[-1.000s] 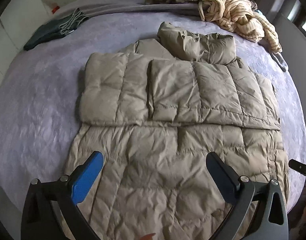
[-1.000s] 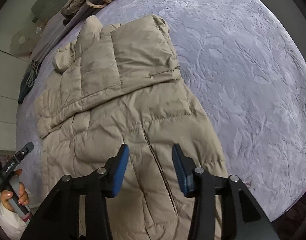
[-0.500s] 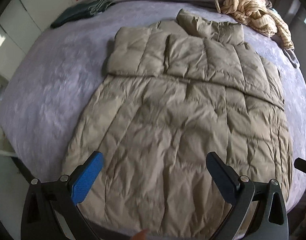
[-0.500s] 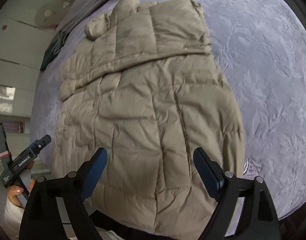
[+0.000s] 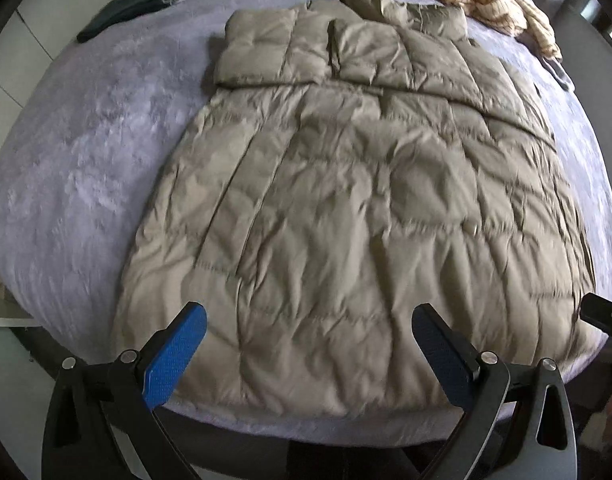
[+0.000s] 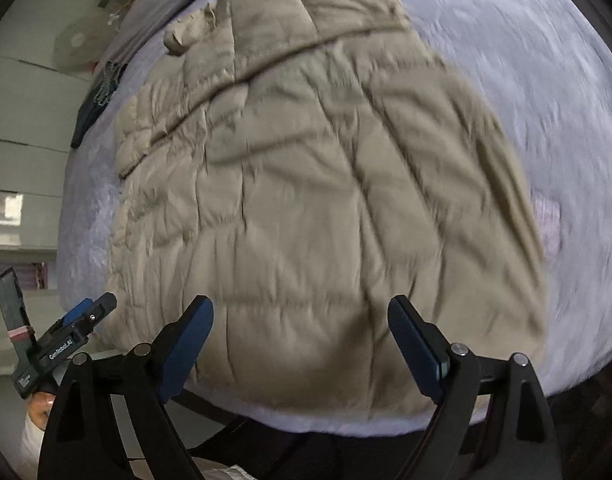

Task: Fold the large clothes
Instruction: 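Open both tools and lift them away from the folded coat, then grasp the coat hem with the left tool while the right tool grasps the hem too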

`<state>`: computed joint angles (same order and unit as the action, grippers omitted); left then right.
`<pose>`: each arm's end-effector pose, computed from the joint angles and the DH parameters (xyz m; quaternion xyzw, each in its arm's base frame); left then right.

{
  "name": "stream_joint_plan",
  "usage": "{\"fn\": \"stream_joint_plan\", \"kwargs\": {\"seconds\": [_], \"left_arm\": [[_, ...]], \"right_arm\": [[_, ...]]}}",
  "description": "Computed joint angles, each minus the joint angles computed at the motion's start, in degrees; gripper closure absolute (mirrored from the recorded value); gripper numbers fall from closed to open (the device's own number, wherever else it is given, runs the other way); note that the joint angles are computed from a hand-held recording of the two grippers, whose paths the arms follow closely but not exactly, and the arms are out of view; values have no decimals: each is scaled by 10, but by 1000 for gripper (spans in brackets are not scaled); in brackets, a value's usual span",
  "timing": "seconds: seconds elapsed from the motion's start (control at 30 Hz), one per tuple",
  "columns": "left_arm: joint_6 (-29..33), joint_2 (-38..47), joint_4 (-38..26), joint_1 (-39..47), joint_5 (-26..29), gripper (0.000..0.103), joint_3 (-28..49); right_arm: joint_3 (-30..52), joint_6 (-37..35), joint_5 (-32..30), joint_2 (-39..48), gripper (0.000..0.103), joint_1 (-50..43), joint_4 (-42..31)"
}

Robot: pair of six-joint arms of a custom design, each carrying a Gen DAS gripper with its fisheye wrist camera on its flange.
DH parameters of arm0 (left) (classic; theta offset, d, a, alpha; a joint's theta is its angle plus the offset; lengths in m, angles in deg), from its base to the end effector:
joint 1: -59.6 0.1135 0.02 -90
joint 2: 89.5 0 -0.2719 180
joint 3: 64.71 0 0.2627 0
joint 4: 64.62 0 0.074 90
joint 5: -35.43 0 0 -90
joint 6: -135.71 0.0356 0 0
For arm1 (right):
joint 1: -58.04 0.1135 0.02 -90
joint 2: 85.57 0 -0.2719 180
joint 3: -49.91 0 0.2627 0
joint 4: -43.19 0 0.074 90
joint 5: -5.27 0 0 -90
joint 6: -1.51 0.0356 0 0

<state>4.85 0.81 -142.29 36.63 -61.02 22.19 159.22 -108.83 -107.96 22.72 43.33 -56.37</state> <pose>0.2784 -0.1137 0.2617 -0.1591 0.9826 0.0066 0.0956 0.3442 -0.0758 0.2708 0.0330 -0.9764 -0.2134 0.0091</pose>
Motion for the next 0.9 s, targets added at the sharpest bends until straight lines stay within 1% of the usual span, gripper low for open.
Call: {"fn": "stream_joint_plan", "kwargs": {"seconds": [0.07,0.23,0.3,0.4,0.53,0.63,0.73,0.77,0.8,0.9], "left_arm": [[9,-19,2,1,2,0,-22],[33,-57,6,12,13,0,-57],[40,-84,17,24,28,0,-78],[44,-134,34,53,63,0,-119],[47,-192,40,94,104,0,-170],[48,-227,57,135,154,0,-209],[48,-256,69,170,199,0,-245],[46,-265,71,175,207,0,-254],[49,-273,69,185,214,0,-261],[67,-290,64,216,241,0,-279]], "right_arm": [[-62,13,-4,-45,12,-10,10],[-131,37,-17,-98,12,-26,38],[-148,45,-20,-111,12,-34,45],[-166,57,-37,-122,12,-54,48],[-188,69,-60,-128,12,-85,52],[-203,84,-74,-127,12,-109,58],[-214,106,-88,-123,12,-130,67],[-220,127,-92,-115,12,-137,72],[-220,127,-92,-115,12,-137,72],[-236,166,-87,-105,12,-145,87]]}}
